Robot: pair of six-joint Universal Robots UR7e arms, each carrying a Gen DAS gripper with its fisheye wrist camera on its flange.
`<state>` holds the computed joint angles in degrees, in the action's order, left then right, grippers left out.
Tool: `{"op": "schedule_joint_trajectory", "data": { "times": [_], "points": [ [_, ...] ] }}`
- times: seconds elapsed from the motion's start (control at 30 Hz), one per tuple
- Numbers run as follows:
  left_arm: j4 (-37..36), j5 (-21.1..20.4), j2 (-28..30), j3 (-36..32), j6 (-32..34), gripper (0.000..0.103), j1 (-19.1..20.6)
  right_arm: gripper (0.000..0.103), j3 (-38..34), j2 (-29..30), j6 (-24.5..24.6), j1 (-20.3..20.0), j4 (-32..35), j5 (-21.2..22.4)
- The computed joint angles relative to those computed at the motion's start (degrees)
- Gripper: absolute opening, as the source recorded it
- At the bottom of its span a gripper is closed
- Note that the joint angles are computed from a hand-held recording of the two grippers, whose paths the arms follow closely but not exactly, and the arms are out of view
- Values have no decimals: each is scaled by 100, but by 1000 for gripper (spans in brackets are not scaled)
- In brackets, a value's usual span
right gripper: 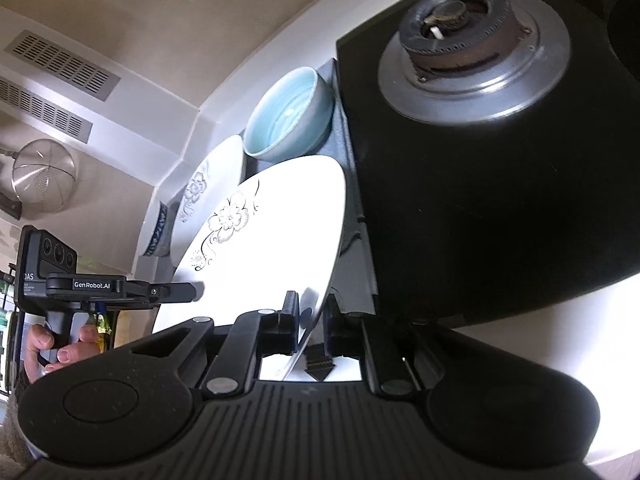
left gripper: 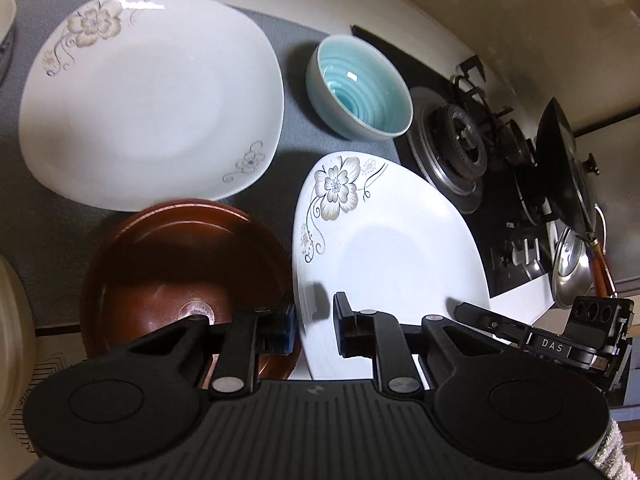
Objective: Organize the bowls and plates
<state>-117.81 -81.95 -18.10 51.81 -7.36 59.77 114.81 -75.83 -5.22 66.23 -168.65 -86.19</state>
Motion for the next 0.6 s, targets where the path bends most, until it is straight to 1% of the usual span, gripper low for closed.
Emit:
{"op": "schedule_joint_trajectory", "data": {
  "times": [0.2, 0.43, 0.6],
  "points": [
    [-189, 78, -282, 186, -46, 19, 15, 13, -274, 141, -93, 254, 105, -38],
    [-330, 511, -484, 156, -146, 19, 57, 13, -981, 712, -77, 578, 300, 28],
    [-185, 847, -467, -119, -279, 19, 159, 13, -1616, 1246, -85, 782, 635, -26]
  ]
}}
